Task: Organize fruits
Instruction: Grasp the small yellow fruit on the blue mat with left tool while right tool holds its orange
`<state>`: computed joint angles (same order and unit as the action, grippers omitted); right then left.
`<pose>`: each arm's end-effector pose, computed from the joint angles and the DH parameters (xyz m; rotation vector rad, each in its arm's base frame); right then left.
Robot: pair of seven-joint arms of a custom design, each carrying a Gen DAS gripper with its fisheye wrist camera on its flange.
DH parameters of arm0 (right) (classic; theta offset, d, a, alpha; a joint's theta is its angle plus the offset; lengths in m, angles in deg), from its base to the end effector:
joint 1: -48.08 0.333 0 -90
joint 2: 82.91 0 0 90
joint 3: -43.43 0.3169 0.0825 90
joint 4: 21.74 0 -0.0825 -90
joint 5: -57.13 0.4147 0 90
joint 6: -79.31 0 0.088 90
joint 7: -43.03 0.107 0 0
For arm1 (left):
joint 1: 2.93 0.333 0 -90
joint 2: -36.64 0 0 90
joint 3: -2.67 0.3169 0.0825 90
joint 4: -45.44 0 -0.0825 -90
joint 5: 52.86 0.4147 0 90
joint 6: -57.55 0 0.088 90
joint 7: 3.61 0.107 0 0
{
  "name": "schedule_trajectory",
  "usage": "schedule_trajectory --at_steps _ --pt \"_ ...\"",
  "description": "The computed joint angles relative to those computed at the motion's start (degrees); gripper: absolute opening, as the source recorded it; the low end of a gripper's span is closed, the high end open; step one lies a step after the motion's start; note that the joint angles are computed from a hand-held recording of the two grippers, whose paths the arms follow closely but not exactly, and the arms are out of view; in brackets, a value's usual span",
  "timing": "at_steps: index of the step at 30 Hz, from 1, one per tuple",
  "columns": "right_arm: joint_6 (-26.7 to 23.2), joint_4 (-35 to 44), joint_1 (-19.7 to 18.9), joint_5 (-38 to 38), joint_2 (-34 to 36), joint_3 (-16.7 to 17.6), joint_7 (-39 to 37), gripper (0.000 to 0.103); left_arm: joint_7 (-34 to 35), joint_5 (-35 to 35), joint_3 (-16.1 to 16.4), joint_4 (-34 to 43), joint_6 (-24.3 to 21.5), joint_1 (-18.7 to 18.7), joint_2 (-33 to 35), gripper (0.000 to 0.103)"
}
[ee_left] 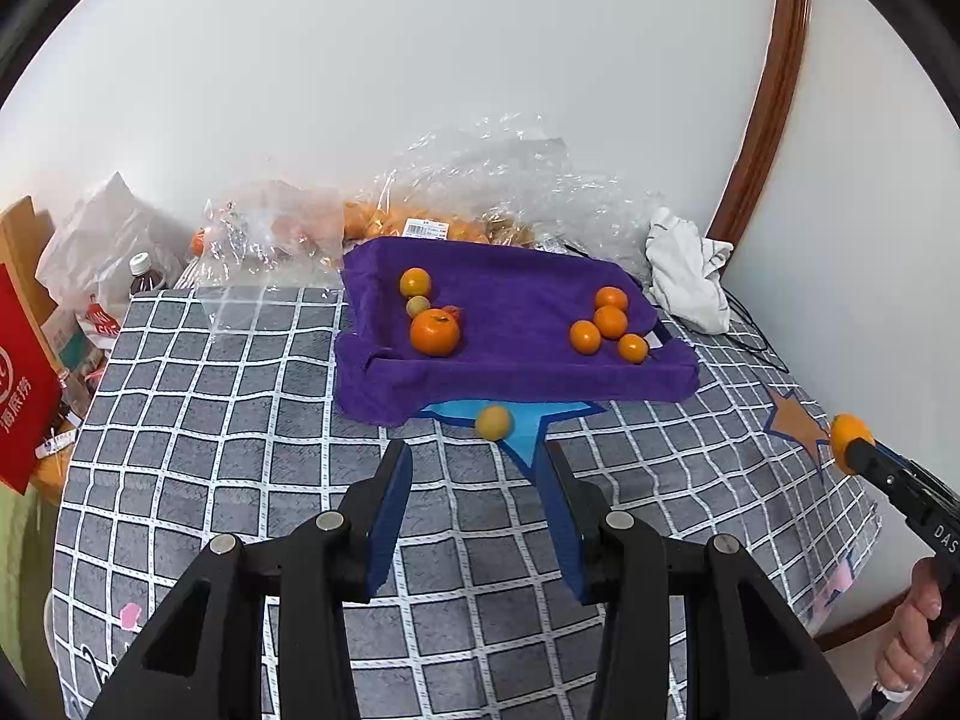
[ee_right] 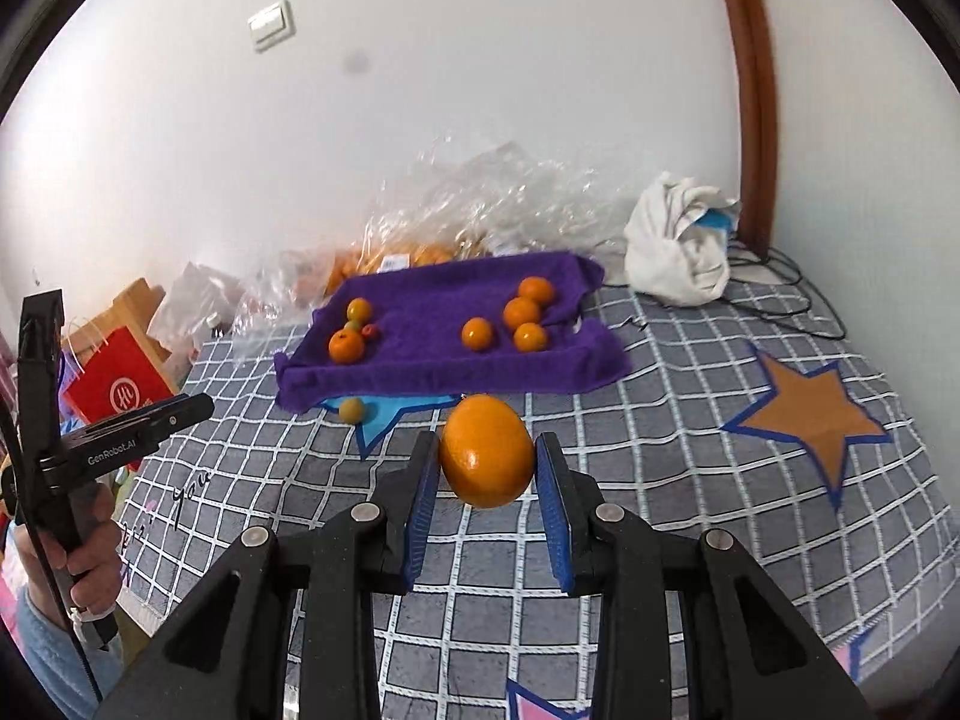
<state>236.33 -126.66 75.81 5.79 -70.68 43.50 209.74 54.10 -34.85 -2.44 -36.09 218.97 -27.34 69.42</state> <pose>0.5906 0.3460 0.4706 -1.5455 1.7736 -0.6596 0.6882 -0.3879 0.4507 -1.6625 1.9742 -1.0303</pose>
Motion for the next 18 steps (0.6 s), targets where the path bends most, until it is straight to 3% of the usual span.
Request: schedule_trajectory --at_steps 11,18 --pt "0.68 -1.11 -1.03 -2.08 -0.79 0.52 1.96 0.032 2.11 -1.09 -1.06 4.47 -2.48 -0.42 3.46 0.041" --pt "1.81 0.47 -1.01 1.28 2.23 -0.59 -0.94 0.032 4.28 -3.07 -1.44 13.33 -7.04 -1.11 10.91 0.041"
